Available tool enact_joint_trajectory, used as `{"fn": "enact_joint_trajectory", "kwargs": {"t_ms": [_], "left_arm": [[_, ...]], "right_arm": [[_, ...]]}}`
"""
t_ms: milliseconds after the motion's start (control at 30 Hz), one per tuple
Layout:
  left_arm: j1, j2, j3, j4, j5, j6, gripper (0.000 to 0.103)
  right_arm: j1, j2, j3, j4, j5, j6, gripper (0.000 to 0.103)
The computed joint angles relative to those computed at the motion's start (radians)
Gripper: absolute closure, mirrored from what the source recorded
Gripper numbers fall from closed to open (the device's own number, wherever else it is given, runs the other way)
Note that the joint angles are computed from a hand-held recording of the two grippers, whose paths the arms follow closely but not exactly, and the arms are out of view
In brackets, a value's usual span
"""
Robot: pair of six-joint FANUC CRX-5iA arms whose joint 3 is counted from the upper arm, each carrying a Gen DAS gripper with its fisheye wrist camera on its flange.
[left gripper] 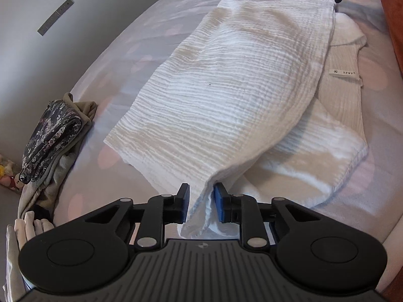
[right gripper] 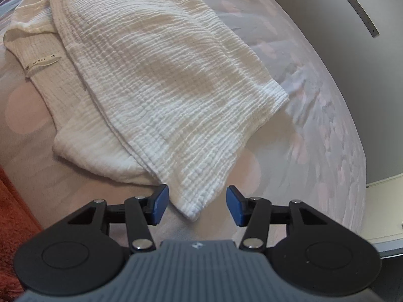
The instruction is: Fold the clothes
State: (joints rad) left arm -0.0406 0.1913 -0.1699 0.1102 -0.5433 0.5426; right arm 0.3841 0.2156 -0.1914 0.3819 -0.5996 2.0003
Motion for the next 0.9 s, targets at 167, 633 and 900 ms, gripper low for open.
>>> {"fn": "enact_joint_trajectory", "kwargs": {"t_ms": [167, 633, 900], "left_arm": [[-0.016, 0.004, 0.013, -0.07, -0.028, -0.015, 0.083], [-0.042, -0.009, -0.017, -0.211, 0.024, 0.039, 0.082], [-0.021, -0.039, -0.041, -0.098, 0.048, -0.045, 0.1]], "right_arm": [[-0.002, 0.009, 0.005, -0.037, -0.001, 0.078, 0.049], [-0.008, -0.014, -0.127, 0.076, 0.183, 0.102, 0.067], [-0.019, -0.036, -0.099, 0.065, 0.2, 0.002, 0.098]]}}
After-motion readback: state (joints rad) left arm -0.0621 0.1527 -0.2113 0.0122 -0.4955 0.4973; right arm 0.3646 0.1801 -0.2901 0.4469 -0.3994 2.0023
